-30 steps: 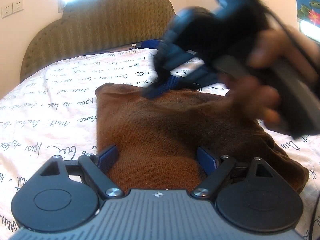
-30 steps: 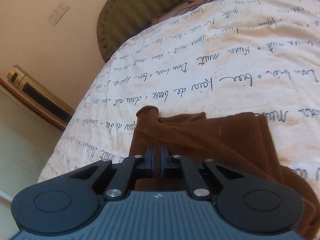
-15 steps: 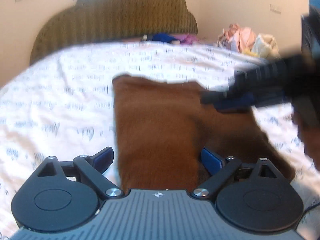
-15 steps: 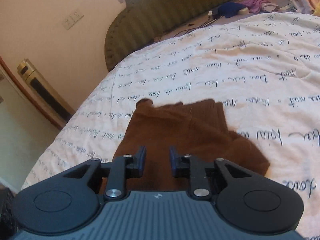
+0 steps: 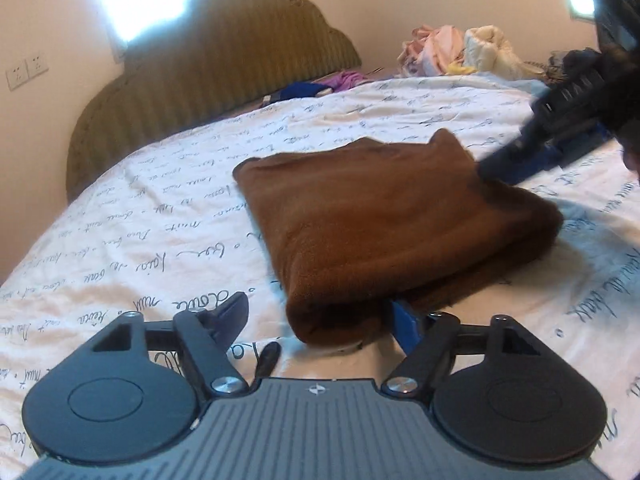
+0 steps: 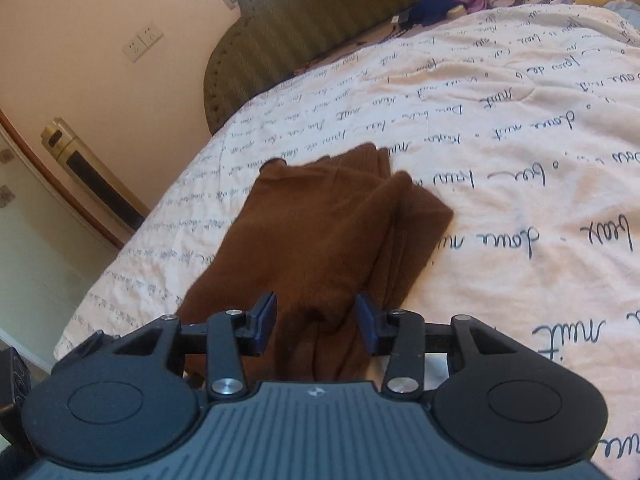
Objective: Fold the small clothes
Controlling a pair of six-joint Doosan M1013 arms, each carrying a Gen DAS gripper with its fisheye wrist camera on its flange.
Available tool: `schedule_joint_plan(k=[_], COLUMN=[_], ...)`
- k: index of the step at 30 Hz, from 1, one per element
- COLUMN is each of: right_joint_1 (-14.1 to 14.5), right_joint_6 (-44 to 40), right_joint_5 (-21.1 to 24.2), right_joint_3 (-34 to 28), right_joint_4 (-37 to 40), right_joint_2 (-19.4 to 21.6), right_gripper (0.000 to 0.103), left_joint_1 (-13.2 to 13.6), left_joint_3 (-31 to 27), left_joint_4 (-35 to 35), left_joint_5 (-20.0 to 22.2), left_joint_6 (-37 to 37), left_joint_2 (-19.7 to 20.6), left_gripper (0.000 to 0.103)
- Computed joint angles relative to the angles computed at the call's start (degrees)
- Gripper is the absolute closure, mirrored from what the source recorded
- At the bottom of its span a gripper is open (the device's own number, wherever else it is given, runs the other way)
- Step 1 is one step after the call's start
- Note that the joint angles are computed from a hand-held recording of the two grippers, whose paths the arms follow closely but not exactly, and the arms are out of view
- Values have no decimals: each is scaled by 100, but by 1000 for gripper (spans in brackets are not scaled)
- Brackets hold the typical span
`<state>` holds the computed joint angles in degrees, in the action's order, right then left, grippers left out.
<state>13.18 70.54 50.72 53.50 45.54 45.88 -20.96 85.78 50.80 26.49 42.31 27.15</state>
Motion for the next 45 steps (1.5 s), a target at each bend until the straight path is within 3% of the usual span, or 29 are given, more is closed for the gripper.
schedule_joint_plan(k=[2, 3, 4, 5, 8, 11, 13, 17, 19, 20, 21, 22, 27, 28, 29, 30, 31, 33, 35, 38, 41, 43, 45], right_joint_1=[46, 66, 81, 88, 93, 85, 84, -4, -121, -166, -191, -193, -140, -112, -89, -72, -84, -121, -186, -151, -198, -239, -257], right_joint_6=[145, 114, 99, 125, 18, -217, -236, -115, -104, -54, 125, 380, 1947, 2017, 1982, 1848, 1609, 1764, 1593, 1407, 1840, 1603, 1137], right_joint_5=[139, 126, 137, 181, 292, 253, 250, 634, 297, 137, 20, -2, 679, 650, 682, 521, 326, 307, 82, -63, -73, -684, -848], right_joint_3=[-120, -112, -150, -191, -232, -126, -120, -422, -335, -348, -459, -649, -2171, -2264, -2344, -2211, -1997, -1864, -1477, -1317, -1379, -991, -1023], right_joint_4=[-201, -256, -328, -413, -664, -586, -517, -327, 219, 415, 439, 303, -462, -597, -750, -815, -711, -860, -381, -389, -404, 20, 695], right_joint_2=[112, 127, 151, 161, 125, 129, 132, 194, 141, 154, 214, 319, 1224, 1292, 1337, 1272, 1180, 1176, 1070, 952, 889, 644, 643], right_gripper=[63, 70, 75, 82, 90, 90, 90, 76, 68, 56, 46, 46, 49, 60, 101, 99, 100, 100, 101, 98, 84, 77, 70], left_joint_1=[35, 23, 0, -2, -64, -3, -74, -99, -106, -102, -103, -110, -130, -135, -125, -81, -62, -77, -107, -111, -62, 20, 68], left_joint_3=[-107, -185, -208, -196, -134, -145, -163, -122, 22, 60, 52, 14, -179, -192, -189, -172, -162, -146, -190, -183, 42, 223, 200], left_joint_4=[-252, -242, -106, 14, 620, 120, 498, 542, 820, 883, 911, 942, 883, 958, 980, 768, 663, 713, 758, 745, 675, 590, 711], left_joint_5=[50, 172, 260, 274, 572, 745, 872, 805, 633, 568, 582, 657, 901, 958, 973, 841, 786, 778, 868, 872, 449, -42, -400], left_joint_6=[36, 34, -102, -318, -1043, -729, -888, -698, -961, -1063, -1134, -1193, -1226, -1346, -1440, -1328, -1229, -1097, -1057, -951, -908, -1083, -1404], left_joint_2=[83, 140, 151, 114, 34, 128, 162, 80, -38, -75, -73, -41, 159, 185, 191, 171, 168, 193, 227, 211, -39, -264, -323], left_gripper=[32, 49, 76, 85, 91, 91, 91, 89, 82, 80, 70, 60, 57, 69, 77, 86, 88, 89, 90, 88, 79, 61, 56])
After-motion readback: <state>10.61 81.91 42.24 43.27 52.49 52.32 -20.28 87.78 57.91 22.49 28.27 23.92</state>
